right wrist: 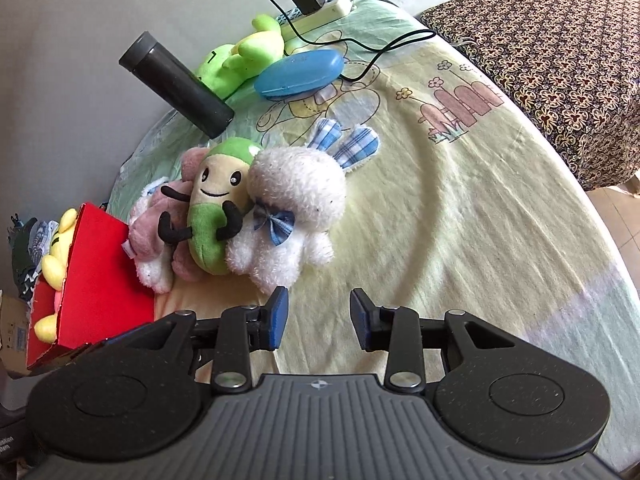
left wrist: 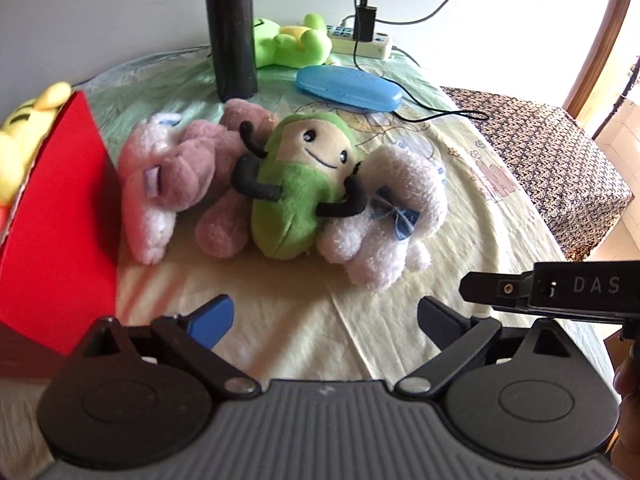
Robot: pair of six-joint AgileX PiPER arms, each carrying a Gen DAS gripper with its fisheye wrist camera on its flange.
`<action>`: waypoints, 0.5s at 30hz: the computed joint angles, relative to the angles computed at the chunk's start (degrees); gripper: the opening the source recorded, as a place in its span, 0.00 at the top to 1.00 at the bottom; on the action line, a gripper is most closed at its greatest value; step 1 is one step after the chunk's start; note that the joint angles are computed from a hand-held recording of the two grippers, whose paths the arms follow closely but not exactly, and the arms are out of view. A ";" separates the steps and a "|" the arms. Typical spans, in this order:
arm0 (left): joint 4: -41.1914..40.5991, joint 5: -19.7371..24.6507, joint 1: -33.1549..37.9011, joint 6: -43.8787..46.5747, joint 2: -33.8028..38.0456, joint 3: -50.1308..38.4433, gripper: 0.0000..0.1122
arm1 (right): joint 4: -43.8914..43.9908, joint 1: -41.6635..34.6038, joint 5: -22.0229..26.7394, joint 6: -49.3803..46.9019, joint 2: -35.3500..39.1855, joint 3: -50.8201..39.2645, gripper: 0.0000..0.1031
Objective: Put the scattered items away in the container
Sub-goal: 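Withdraw the right gripper from the box toward the white bunny plush, then grasp the white bunny plush by its blue bow with the right gripper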
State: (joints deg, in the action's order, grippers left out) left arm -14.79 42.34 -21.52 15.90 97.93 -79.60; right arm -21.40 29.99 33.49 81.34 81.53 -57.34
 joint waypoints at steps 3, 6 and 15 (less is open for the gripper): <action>-5.58 0.19 0.50 6.53 1.93 -1.10 0.12 | 2.14 -2.07 -2.07 -2.26 0.57 0.75 0.64; -8.89 -0.36 0.32 11.31 3.73 -1.91 0.12 | 3.85 -3.93 -4.16 -4.60 1.30 1.17 0.57; -14.85 4.40 1.34 16.20 10.14 -8.08 0.12 | 11.95 -8.40 -6.92 -16.94 5.07 -1.30 0.56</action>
